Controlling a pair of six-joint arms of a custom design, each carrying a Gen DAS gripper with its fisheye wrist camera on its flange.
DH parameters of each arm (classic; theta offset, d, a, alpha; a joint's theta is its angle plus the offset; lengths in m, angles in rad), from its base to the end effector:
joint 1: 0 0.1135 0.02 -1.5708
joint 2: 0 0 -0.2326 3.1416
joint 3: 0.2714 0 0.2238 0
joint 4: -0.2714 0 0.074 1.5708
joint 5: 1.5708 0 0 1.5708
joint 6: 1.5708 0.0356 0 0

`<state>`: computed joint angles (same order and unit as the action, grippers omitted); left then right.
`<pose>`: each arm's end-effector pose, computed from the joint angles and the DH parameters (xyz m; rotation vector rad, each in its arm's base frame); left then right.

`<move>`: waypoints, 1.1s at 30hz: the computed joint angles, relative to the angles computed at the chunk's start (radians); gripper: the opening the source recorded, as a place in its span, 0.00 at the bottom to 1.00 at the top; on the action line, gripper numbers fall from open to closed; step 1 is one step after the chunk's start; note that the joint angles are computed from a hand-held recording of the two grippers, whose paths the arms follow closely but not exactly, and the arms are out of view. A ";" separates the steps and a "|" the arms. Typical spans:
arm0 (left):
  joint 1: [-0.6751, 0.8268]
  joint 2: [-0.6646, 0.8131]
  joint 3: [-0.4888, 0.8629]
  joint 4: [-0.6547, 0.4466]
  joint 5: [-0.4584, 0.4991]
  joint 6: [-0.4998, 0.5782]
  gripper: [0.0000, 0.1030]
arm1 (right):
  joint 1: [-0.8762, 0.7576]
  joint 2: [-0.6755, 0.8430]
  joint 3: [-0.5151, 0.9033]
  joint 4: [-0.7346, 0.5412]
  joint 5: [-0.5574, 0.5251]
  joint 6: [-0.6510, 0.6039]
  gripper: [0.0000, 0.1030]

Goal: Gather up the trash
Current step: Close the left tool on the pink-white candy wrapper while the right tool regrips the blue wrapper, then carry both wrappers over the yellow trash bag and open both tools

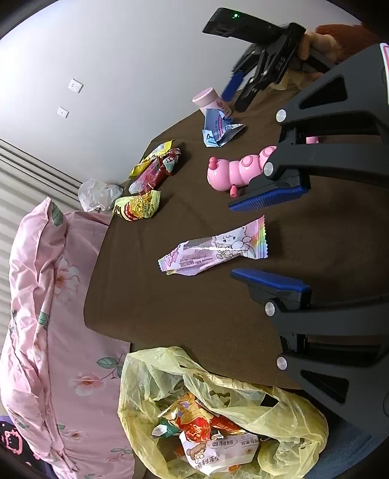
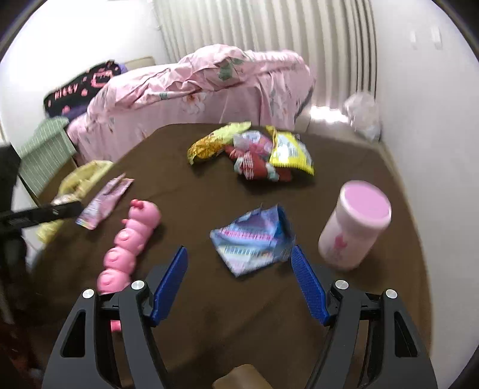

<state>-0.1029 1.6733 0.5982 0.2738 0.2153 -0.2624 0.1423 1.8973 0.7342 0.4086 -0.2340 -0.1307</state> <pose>0.2726 -0.0358 0.1056 -0.0861 2.3891 -0.4295 0.3100 0.0527 0.0853 -0.4312 2.2755 0.2776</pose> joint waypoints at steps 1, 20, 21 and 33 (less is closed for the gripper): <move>0.002 -0.001 -0.001 0.001 0.000 0.001 0.37 | 0.016 0.016 0.017 0.015 0.029 -0.027 0.65; 0.035 0.029 0.008 -0.005 0.034 0.001 0.38 | 0.022 0.107 0.127 -0.099 0.007 -0.087 0.27; 0.036 0.029 0.008 -0.007 0.036 0.001 0.38 | 0.016 0.096 0.118 -0.099 -0.004 -0.086 0.26; -0.035 0.048 0.046 -0.040 -0.032 0.008 0.38 | -0.011 -0.059 -0.054 -0.027 -0.090 -0.023 0.24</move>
